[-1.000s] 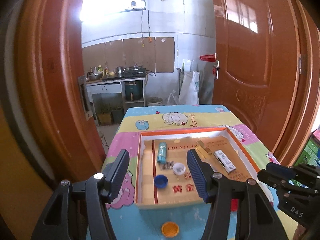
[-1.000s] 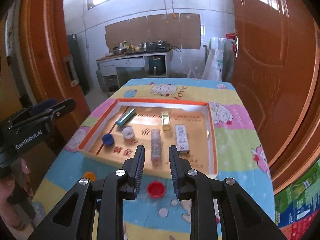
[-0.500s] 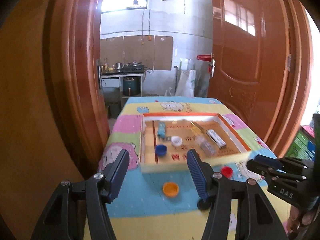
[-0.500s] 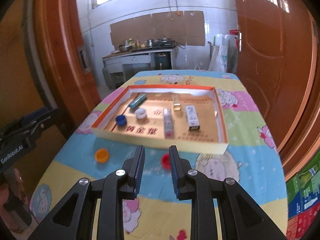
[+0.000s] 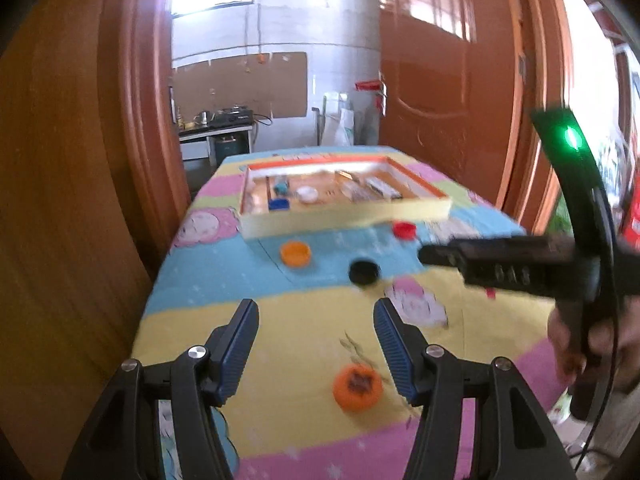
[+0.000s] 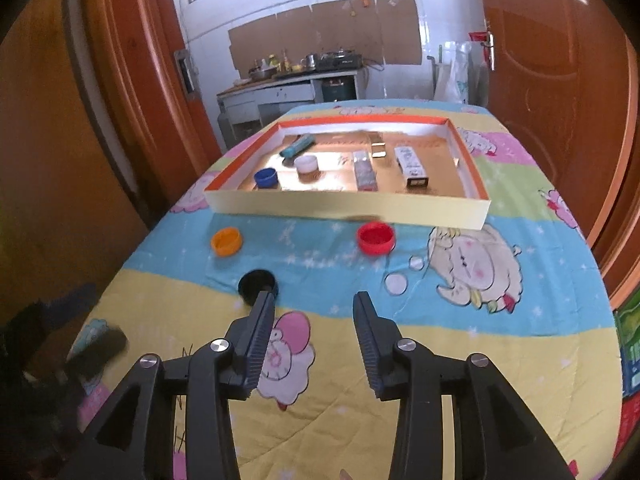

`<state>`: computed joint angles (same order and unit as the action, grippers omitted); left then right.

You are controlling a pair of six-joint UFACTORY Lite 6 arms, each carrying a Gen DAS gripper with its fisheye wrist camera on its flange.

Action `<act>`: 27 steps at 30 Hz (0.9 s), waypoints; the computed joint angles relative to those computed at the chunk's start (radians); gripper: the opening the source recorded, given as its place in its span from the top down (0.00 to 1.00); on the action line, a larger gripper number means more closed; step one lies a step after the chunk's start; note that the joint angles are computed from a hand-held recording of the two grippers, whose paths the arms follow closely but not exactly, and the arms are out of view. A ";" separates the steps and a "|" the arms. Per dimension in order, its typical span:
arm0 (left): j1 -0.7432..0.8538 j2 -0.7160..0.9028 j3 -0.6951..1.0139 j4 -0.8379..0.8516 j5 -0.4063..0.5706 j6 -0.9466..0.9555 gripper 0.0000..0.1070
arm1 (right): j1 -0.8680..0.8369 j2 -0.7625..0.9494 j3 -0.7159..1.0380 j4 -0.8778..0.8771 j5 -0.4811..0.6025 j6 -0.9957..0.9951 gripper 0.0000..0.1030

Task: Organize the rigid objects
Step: 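Grasp the orange labelled cap with the left tool while the right tool grasps the black cap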

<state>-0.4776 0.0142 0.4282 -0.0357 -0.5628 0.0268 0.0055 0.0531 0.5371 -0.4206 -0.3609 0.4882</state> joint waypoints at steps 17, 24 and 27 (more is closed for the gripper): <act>-0.028 0.158 -0.002 0.011 -0.057 -0.033 0.44 | 0.024 0.052 0.020 0.014 0.008 -0.012 0.58; -0.016 0.182 -0.007 -0.003 -0.105 -0.030 0.57 | 0.085 0.128 0.087 0.045 0.027 -0.051 0.58; 0.006 0.174 -0.016 0.028 -0.112 -0.050 0.72 | 0.128 0.165 0.118 0.097 0.038 -0.108 0.58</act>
